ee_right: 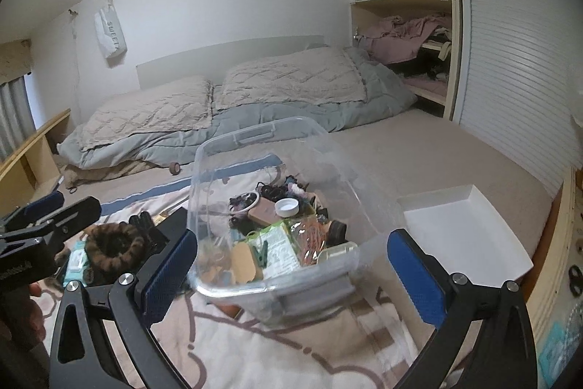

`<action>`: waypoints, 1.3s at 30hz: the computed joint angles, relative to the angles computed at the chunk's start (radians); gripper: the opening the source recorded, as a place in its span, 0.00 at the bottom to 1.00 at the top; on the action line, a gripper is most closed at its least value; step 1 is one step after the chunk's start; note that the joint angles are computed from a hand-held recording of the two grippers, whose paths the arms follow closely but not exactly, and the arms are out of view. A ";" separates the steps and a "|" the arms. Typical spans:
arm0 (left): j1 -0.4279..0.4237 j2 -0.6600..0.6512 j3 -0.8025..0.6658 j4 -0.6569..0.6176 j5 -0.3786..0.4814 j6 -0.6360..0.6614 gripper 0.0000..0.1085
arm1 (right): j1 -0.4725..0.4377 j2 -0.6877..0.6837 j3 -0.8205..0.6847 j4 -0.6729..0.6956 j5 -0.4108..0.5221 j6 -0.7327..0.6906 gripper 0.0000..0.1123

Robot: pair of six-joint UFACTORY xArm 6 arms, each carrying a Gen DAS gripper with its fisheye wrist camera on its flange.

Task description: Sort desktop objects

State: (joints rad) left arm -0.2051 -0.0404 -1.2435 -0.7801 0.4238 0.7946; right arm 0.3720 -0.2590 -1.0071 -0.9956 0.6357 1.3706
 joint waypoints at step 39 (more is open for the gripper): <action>-0.018 -0.231 0.317 -0.231 -0.111 0.292 0.95 | 0.179 -0.090 0.090 -0.121 0.234 0.168 0.92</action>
State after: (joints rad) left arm -0.2231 -0.2717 -0.9263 -1.0115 0.3130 1.0866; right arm 0.5513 -0.3489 -0.9174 -1.1170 0.8700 1.5382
